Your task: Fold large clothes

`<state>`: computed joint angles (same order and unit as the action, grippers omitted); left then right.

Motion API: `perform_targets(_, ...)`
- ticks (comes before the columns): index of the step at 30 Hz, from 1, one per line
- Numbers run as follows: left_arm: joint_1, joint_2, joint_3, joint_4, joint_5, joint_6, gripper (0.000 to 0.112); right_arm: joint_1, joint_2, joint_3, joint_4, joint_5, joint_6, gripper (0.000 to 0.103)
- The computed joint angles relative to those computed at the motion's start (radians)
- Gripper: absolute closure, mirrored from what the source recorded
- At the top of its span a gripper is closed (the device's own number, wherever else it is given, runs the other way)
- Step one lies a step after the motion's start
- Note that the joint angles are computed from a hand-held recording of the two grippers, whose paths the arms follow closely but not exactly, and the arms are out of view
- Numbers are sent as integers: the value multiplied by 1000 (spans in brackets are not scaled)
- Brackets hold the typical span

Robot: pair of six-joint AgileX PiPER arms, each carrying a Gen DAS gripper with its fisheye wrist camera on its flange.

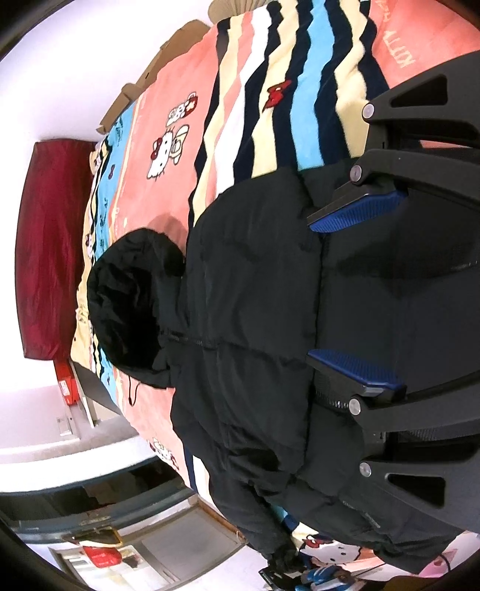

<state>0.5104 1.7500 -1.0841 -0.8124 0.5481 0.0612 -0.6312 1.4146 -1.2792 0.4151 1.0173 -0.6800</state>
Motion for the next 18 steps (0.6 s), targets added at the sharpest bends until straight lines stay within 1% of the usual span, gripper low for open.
perform_targets(1, 9, 9, 0, -55, 12, 44, 82, -8, 0, 2, 0, -2, -3, 38)
perform_targets(2, 15, 17, 0, -95, 18, 74, 86, -17, 1, 2, 3, -3, -8, 38)
perform_targets(3, 13, 15, 3, -118, 15, 97, 93, -32, 1, 4, 11, 1, -15, 38)
perform_targets(4, 0, 4, 6, -123, 1, 115, 98, -42, 1, 4, 18, 4, -21, 38)
perform_targets(6, -27, -29, 13, -112, -28, 141, 101, -69, -4, 7, 38, 15, -40, 38)
perform_targets(8, -46, -71, 17, -84, -33, 152, 103, -96, -13, 10, 62, 25, -68, 38)
perform_targets(10, -81, -114, -1, -9, -37, 116, 103, -123, -19, 9, 82, 36, -93, 38)
perform_targets(14, -148, -209, -40, 113, -14, 49, 103, -202, -22, 1, 145, 78, -149, 38)
perform_targets(17, -231, -272, -96, 213, 16, -26, 103, -277, -22, -8, 189, 116, -193, 38)
perform_targets(18, -277, -293, -130, 265, 30, -68, 103, -308, -22, -15, 207, 134, -211, 38)
